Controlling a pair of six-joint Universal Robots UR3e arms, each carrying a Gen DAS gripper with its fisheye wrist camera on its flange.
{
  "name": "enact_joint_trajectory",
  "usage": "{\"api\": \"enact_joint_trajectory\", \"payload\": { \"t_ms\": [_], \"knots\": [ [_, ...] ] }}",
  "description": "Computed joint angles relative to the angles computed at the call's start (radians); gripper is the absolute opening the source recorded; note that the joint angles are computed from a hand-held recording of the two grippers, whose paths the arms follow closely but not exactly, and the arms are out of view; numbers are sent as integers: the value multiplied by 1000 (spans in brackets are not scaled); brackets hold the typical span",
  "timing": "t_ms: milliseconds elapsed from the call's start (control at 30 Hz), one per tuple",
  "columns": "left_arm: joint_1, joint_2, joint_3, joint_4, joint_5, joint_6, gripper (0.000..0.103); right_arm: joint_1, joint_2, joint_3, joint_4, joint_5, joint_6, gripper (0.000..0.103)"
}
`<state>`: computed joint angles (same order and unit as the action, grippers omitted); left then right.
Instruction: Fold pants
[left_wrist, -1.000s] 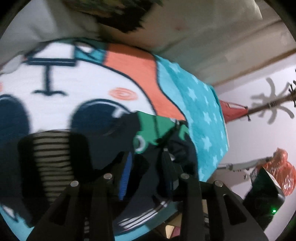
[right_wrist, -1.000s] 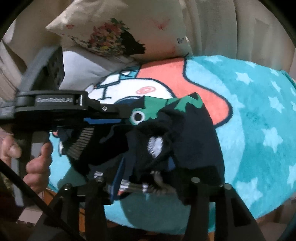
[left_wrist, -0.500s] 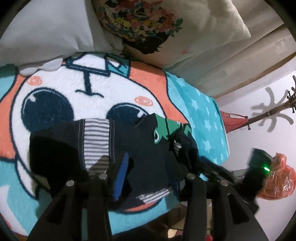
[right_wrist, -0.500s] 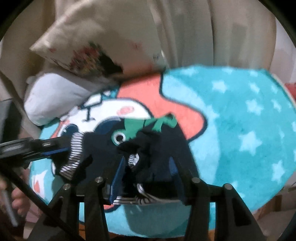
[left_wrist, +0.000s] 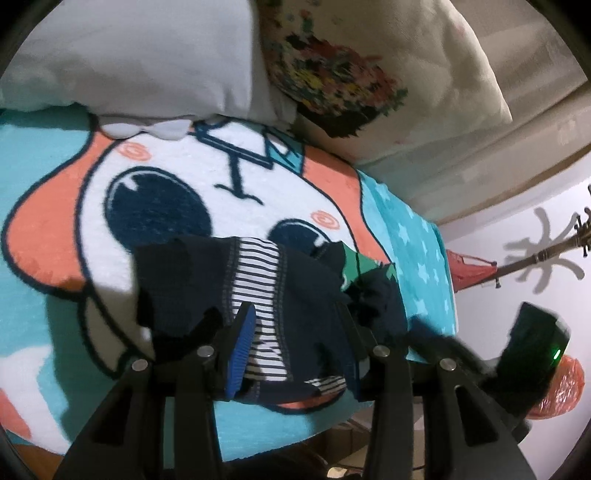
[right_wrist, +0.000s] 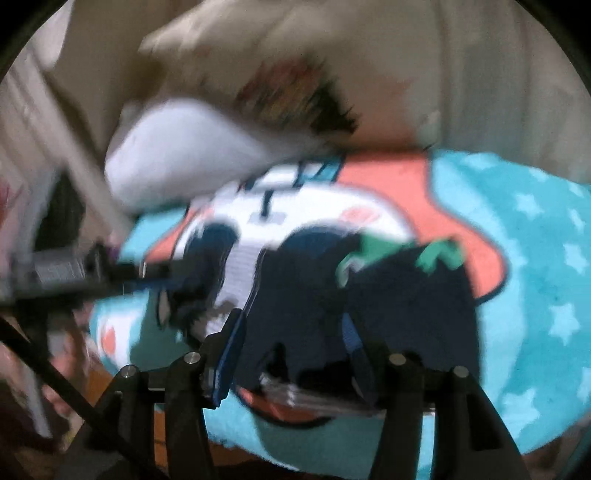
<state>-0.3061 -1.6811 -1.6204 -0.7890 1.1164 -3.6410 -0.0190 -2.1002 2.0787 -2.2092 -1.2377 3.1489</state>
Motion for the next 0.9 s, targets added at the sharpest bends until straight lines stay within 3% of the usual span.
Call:
{"api": "enact_joint_trajectory", "payload": {
  "t_ms": [100,167,267,500,633,733,767,900],
  "knots": [
    [24,30,-37,8,-1,-4,42,-99,-44,-38,43,-7,37,54],
    [35,47,-51,5,6,-1,42,-117,-4,-67,56,-12,48,32],
    [41,76,-59,-13,39,16,42,-87,88,-67,25,1,78,25],
    [107,192,-176,-24,74,32,46,86,389,-79,-135,-172,151,26],
    [175,287,-308,-21,64,25,46,71,356,-142,-39,-152,150,32],
    [225,343,-398,-18,39,25,47,107,350,-223,-2,-146,130,47],
    [238,359,-424,-17,28,26,47,117,371,-265,15,-112,122,54],
    [247,392,-466,-13,22,24,47,194,537,-456,75,-12,113,57]
  ]
}}
